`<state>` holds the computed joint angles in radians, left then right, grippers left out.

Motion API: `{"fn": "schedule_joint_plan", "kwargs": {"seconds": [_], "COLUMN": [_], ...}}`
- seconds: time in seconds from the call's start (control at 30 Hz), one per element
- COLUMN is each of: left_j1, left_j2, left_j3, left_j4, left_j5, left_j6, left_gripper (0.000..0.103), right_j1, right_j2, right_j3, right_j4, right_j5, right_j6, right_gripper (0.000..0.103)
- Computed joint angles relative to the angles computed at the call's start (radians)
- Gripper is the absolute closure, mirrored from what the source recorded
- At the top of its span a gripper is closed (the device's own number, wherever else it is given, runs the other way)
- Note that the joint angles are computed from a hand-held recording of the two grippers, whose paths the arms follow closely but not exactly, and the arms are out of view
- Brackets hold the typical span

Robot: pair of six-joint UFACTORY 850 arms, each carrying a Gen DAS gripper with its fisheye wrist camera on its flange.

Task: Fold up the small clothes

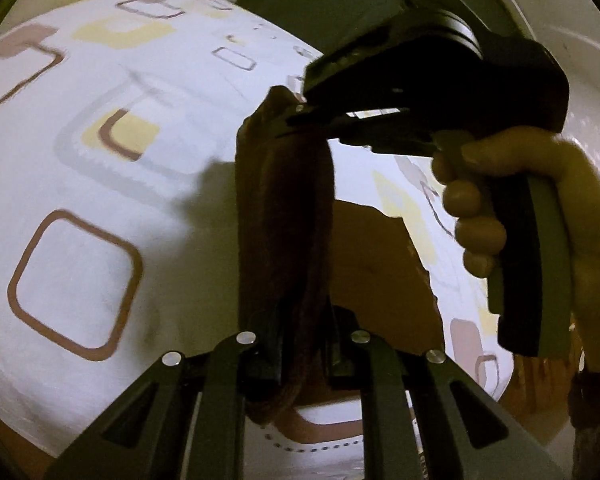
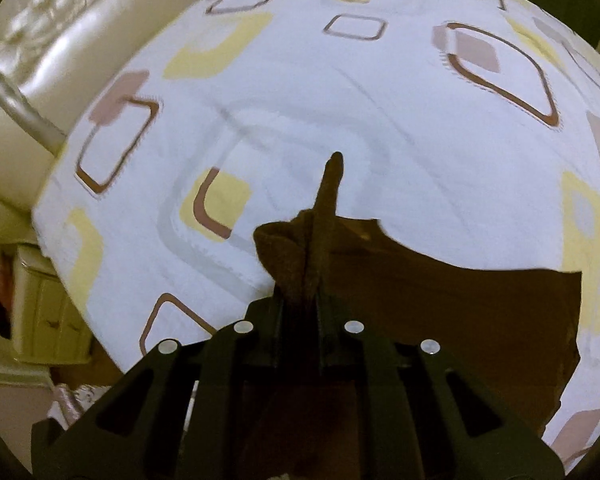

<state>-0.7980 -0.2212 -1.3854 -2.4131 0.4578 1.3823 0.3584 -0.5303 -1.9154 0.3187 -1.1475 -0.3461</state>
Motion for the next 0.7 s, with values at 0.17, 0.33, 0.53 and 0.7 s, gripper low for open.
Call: {"fn": "schedule_joint_plan", "kwargs": {"seconds": [0.17, 0.33, 0.53, 0.7], "left_j1": [-0.042, -0.071, -0.094, -0.101], "left_j2": [-0.052, -0.126, -0.241, -0.312], "left_j3": [-0.08, -0.198, -0.364, -0.457], "left_j4": [-0.037, -0.103, -0.19, -0.243], "left_j5": [0.055, 0.102, 0.163, 0.194], "left_j6": [0.083, 0.186, 0.323, 0.398], "left_gripper": [0.089, 0.089, 0.089, 0.089], "right_j1": [-0.1, -0.194, -0.296, -0.355], "right_j2": [0.058, 0.065, 0.057, 0.047], "right_j3": [0.078, 0.088, 0.102, 0.113], "right_j4": [0.108, 0.198, 0.286, 0.33], "right_j5": [0.011, -0.012, -0.032, -0.042], "right_j6": [-0.085, -0.149, -0.204, -0.228], "right_gripper": [0.092, 0.092, 0.092, 0.092]}}
